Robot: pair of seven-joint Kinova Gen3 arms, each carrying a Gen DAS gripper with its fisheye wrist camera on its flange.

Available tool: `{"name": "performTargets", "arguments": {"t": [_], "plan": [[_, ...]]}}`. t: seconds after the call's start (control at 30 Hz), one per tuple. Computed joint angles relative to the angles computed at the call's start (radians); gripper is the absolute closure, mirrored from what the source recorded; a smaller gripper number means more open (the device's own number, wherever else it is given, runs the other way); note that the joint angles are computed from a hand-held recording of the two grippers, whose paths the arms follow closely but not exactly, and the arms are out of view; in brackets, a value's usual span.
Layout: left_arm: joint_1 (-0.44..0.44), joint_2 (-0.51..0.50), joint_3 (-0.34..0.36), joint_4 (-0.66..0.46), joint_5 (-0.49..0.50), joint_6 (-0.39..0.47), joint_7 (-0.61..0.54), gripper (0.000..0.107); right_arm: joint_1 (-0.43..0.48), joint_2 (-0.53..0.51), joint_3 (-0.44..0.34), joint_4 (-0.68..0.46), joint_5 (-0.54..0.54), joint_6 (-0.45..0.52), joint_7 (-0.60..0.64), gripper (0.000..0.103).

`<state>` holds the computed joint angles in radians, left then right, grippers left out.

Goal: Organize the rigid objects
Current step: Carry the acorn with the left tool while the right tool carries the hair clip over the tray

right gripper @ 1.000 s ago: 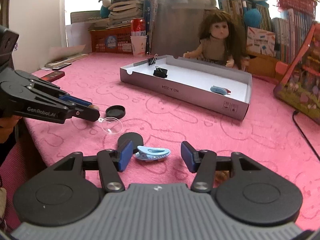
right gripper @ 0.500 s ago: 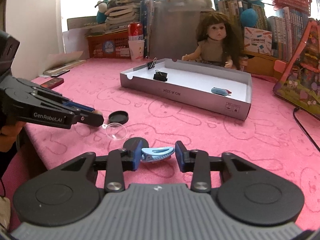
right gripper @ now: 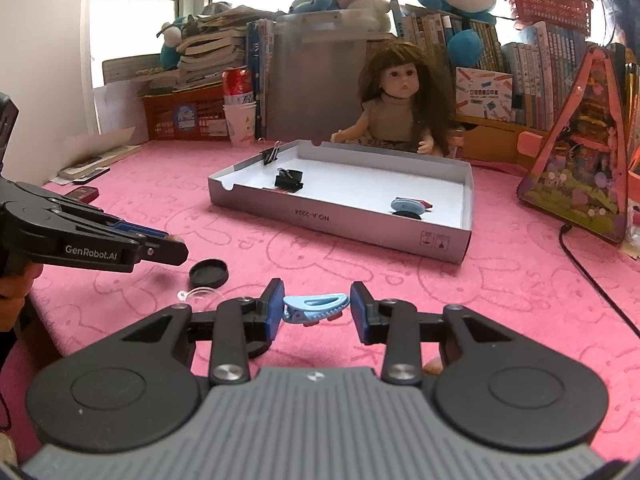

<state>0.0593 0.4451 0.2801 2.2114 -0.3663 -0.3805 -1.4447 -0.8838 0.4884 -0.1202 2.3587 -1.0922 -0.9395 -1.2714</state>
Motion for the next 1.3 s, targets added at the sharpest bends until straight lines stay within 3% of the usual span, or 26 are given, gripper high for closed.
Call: {"name": "performTargets", "arguments": {"t": [0.43,1.07,1.3], "plan": [[0.010,0.014,0.007,-0.054,0.015,0.032,0.007,0.087,0.017,0.003,0.003,-0.056,-0.097,0.012,0.048,0.061],[0.029,0.051,0.010,-0.168,0.072,0.080,-0.007,0.087,0.138,-0.013,0.007,-0.163,-0.201,0.128,0.111,0.061],[-0.048,0.087,0.102,-0.261,0.038,0.166,0.017,0.087,0.198,-0.028,0.022,-0.208,-0.220,0.201,0.159,0.061]]}}
